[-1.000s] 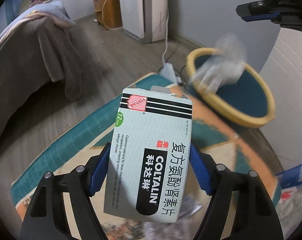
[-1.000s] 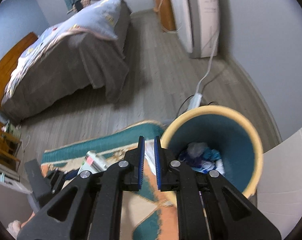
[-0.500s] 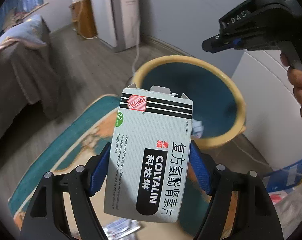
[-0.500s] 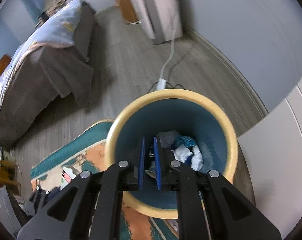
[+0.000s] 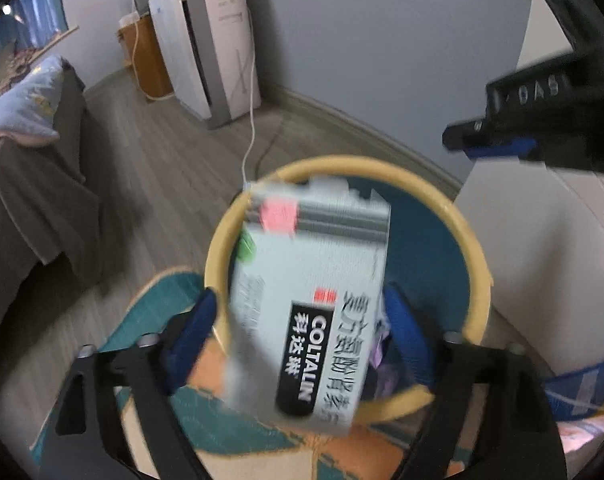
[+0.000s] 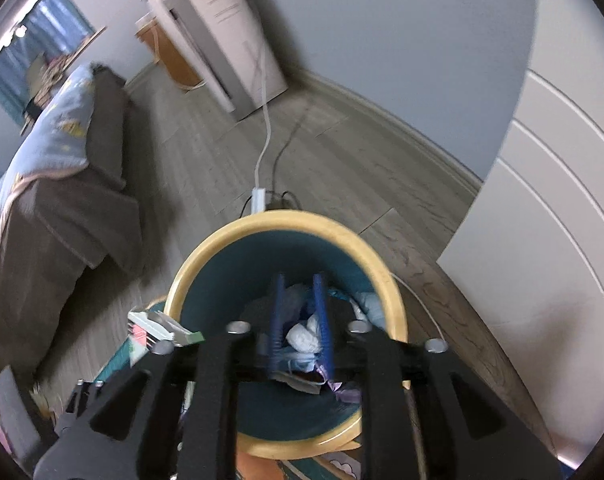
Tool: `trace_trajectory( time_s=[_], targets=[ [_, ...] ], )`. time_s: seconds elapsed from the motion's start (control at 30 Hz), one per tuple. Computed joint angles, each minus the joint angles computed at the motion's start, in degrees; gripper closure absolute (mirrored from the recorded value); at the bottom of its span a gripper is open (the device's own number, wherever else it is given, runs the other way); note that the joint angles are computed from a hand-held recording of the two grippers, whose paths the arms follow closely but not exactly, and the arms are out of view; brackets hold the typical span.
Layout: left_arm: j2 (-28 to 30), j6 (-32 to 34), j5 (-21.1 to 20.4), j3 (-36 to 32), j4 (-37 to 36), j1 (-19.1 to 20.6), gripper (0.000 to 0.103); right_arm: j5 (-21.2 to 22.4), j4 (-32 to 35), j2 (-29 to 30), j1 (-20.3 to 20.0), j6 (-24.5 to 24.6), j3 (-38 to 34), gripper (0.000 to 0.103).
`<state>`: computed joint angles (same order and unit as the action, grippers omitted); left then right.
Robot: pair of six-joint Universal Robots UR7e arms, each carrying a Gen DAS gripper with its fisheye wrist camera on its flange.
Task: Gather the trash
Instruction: 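Drop the tissue into the wastebasket with the right tool while the left tool drops the box, then move both open tools back over the foil packets on the cushion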
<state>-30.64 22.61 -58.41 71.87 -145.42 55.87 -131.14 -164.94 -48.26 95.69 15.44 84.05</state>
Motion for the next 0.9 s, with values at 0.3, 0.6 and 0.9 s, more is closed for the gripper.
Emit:
trace_trajectory(
  time_s=[0.3, 0.6, 0.9],
  targets=[
    [-1.47, -0.51, 1.46, 1.96, -2.94, -0.36, 0.008, -0.64, -1.06, 0.35, 0.27, -0.72, -0.38, 0.021],
    [-9.49, -4.42, 5.75, 10.25, -4.34, -0.59, 0.006, -4.08, 1.2, 2.52, 2.43, -5.76, -2.68, 0.006],
    [-21.76, -10.13, 13.17, 21.59, -2.86, -1.52, 0.005, -6.48, 1.87, 3.71, 7.1, -11.07, -0.91, 0.006]
  ],
)
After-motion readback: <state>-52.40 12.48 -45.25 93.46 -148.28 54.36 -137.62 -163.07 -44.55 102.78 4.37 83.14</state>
